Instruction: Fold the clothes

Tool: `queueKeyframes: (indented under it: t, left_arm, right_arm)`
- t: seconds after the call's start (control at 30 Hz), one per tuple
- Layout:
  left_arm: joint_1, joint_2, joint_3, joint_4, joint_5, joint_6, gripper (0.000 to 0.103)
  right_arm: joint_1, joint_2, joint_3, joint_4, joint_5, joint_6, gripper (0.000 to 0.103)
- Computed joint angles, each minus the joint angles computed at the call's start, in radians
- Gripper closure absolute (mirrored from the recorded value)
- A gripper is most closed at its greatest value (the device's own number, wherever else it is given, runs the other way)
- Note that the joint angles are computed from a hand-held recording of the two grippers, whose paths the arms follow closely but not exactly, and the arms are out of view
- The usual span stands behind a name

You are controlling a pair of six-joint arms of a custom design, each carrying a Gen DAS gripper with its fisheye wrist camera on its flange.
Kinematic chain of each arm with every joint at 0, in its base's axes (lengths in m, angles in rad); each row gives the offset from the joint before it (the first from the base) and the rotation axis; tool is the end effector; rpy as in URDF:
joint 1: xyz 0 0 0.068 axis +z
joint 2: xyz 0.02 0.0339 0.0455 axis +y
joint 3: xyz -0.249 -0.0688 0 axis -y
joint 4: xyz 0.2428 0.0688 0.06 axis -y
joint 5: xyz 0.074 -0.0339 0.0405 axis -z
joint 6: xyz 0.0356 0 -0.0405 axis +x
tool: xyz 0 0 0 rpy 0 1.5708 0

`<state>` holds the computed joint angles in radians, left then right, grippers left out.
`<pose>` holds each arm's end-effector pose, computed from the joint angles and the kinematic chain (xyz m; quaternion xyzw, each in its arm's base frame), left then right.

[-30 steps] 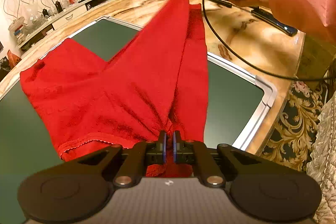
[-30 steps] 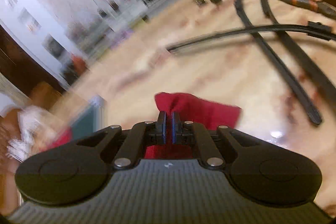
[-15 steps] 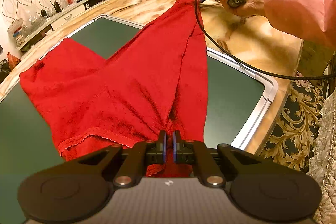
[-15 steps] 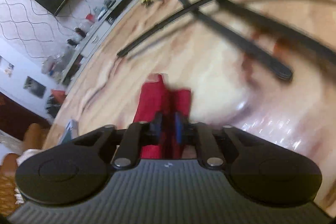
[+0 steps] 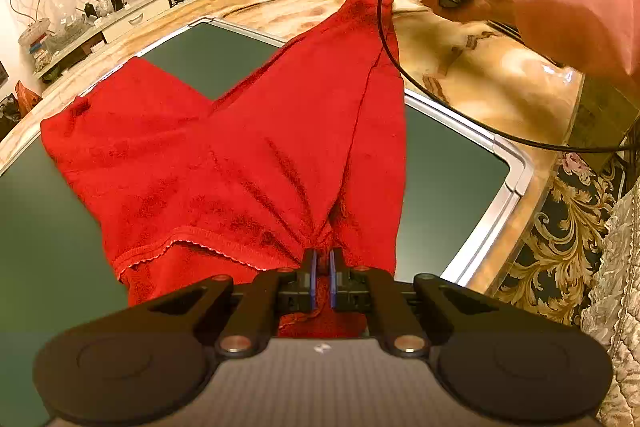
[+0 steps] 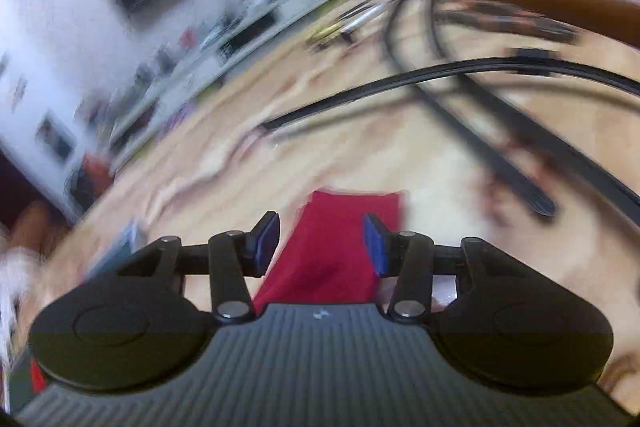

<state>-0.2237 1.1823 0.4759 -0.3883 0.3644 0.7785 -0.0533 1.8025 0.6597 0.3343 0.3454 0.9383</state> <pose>0.1907 -0.0564 0.1367 0.4966 0.8177 -0.1058 0.2713 0.3057 -0.0284 0.0821 0.4913 0.7739 0.0128 0.3995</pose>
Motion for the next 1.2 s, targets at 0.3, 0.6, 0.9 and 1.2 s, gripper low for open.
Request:
queueKeyframes:
  t: [0.3, 0.6, 0.9, 1.2]
  left_arm:
    - [0.051, 0.004, 0.008, -0.037, 0.028, 0.034, 0.097]
    - [0.071, -0.003, 0.017, -0.057, 0.045, 0.031, 0.099]
    - [0.147, 0.019, 0.037, -0.061, 0.061, 0.029, 0.097]
    - [0.182, 0.046, 0.049, -0.074, 0.056, 0.058, 0.097]
  right_arm:
    - [0.028, 0.223, 0.408, -0.440, -0.002, -0.057, 0.090]
    - [0.065, 0.155, 0.344, -0.415, -0.027, -0.074, 0.097]
    - [-0.007, 0.026, 0.160, -0.251, -0.033, 0.063, 0.061]
    - [-0.059, 0.003, 0.104, -0.266, 0.002, 0.055, 0.061]
